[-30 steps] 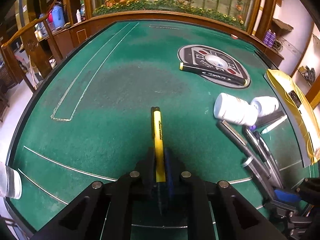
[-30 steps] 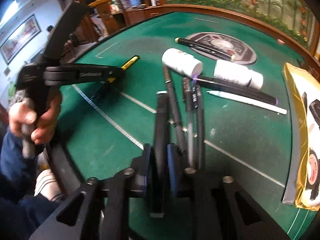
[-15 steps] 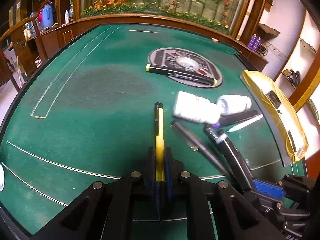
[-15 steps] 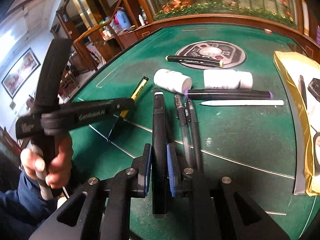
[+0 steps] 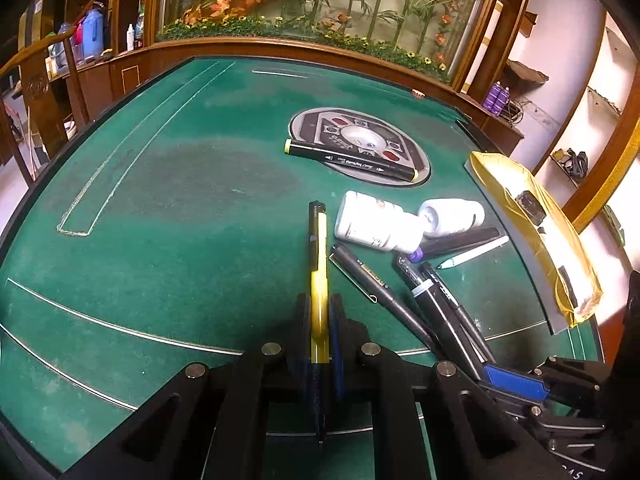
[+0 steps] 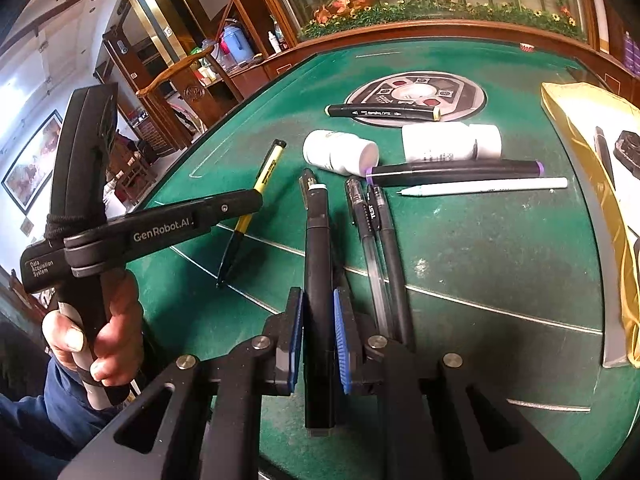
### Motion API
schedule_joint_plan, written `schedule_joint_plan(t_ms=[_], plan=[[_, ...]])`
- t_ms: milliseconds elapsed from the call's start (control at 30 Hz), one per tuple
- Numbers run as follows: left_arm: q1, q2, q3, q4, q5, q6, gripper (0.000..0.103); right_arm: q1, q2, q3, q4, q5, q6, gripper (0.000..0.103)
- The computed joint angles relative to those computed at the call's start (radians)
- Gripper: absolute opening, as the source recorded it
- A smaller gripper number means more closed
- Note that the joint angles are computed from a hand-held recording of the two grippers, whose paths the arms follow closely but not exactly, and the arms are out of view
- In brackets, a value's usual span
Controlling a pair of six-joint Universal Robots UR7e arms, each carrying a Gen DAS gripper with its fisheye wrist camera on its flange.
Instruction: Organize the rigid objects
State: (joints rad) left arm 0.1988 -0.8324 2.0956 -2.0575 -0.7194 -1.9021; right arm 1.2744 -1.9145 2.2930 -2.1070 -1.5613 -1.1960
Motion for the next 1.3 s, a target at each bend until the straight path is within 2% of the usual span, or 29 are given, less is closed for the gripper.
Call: schedule_joint_plan(t_ms=[333, 467, 567, 800, 1000, 1100, 1300], plan=[[-0.003, 0.023, -0.041, 0.082, 0.012, -0.016, 0.008, -0.03, -0.044, -0.019, 0.033, 0.063, -0.019, 0.014], [-0.002, 0.018, -0.023, -0.026, 0.005, 0.035, 0.008, -0.055, -0.042, -0.04, 0.061, 0.078, -0.009, 0.014], [-0.01, 0.031, -0.068, 0.023, 0.022, 0.047, 0.008, -0.077, -0.052, -0.06, 0.085, 0.107, -0.011, 0.014], [-0.019, 0.071, -0.156, -0.019, 0.073, 0.183, 0.008, -0.117, -0.065, -0.119, 0.109, 0.18, 0.002, 0.014], [0.005, 0.123, -0.223, -0.143, 0.076, 0.35, 0.008, -0.156, -0.044, -0.184, 0.099, 0.238, 0.036, 0.014], [0.021, 0.151, -0.267, -0.164, 0.083, 0.414, 0.008, -0.166, -0.028, -0.211, 0.082, 0.254, 0.057, 0.014], [0.038, 0.159, -0.288, -0.154, 0.06, 0.442, 0.008, -0.199, -0.016, -0.246, 0.081, 0.284, 0.065, 0.014]])
